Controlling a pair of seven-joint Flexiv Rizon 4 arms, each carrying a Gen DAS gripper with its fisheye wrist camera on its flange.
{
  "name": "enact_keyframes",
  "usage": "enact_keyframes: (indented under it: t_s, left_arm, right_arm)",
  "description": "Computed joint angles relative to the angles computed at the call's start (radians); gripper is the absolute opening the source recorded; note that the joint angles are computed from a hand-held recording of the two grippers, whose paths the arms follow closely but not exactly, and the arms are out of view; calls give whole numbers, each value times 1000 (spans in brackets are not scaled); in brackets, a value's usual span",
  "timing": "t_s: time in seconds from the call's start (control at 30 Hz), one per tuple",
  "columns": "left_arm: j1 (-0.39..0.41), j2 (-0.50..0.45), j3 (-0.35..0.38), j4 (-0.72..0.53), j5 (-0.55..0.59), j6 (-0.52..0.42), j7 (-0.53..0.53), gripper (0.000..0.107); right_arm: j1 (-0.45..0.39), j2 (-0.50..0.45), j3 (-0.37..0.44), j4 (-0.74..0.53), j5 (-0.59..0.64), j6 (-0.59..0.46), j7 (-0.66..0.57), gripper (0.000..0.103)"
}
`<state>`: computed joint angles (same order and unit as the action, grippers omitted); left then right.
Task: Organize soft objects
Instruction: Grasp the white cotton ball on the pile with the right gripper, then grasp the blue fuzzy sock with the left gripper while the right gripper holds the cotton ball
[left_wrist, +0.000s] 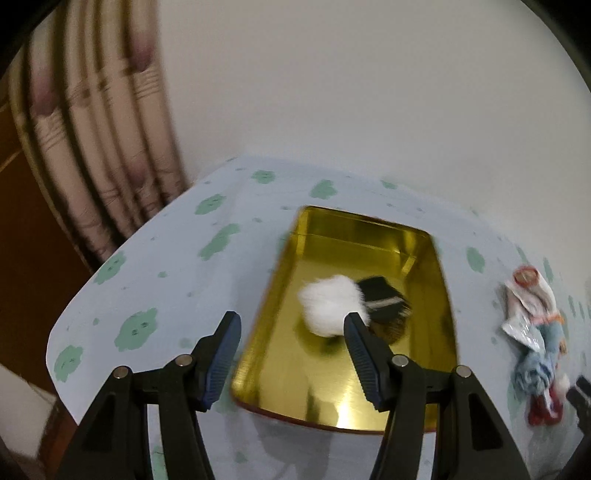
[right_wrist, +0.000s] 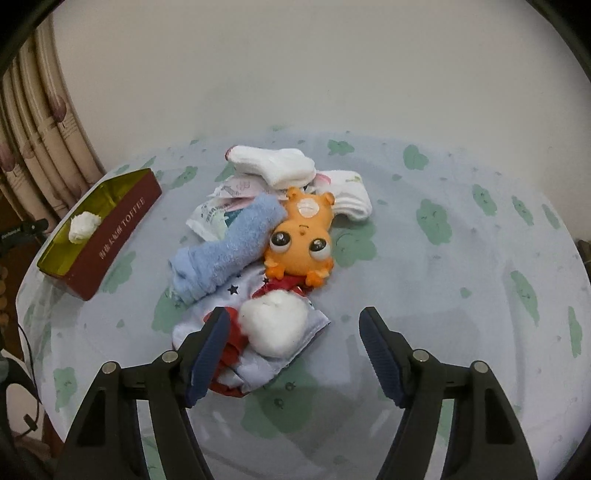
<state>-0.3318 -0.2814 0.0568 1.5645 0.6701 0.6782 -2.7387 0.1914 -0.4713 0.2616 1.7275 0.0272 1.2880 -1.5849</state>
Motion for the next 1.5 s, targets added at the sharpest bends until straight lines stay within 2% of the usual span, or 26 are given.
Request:
enact_keyframes:
  t_s: [0.13,0.37,0.47,0.53,0.77,0.93,1.13,1.37,1.5]
  left_arm:
    - [0,-54,-30,-56,-50,26,102,60]
    - [-46,-167,-36,-179,-141,38,272,60]
    - [-65,-224,-39,-245,-193,41,352,60]
    - [-72,-252,-39,-274,-230,57,396,60]
    - [-64,-366,-100,-367,-427,148,608,60]
    - [-95,-453,-102,-484,-514,126,741,60]
    - [-131,-582,-68,-687,-588,-9,783,60]
    - [-142,-680,-32,-839,-606,-126,758,60]
    - [-141,-709,-25,-874,-603,-161,746,60]
  right_arm:
    - [-16,-23,29,-24,30,-10,-29,60]
    - [-15,-53,43,-43,55,-18,-44,48]
    - [-16,-59,46,-48,63,-11,-54,40]
    - [-19,-59,50,-48,64,-11,-64,29]
    - [-8,-23,24,-1,46,32,-48,25]
    - [-48,5,48,23,77,36,-52,25]
    - [-76,3,72,16,120,25,-72,25]
    - [-95,2,97,2,174,10,-117,25]
    - [-88,4,89,-1,189,15,-126,26]
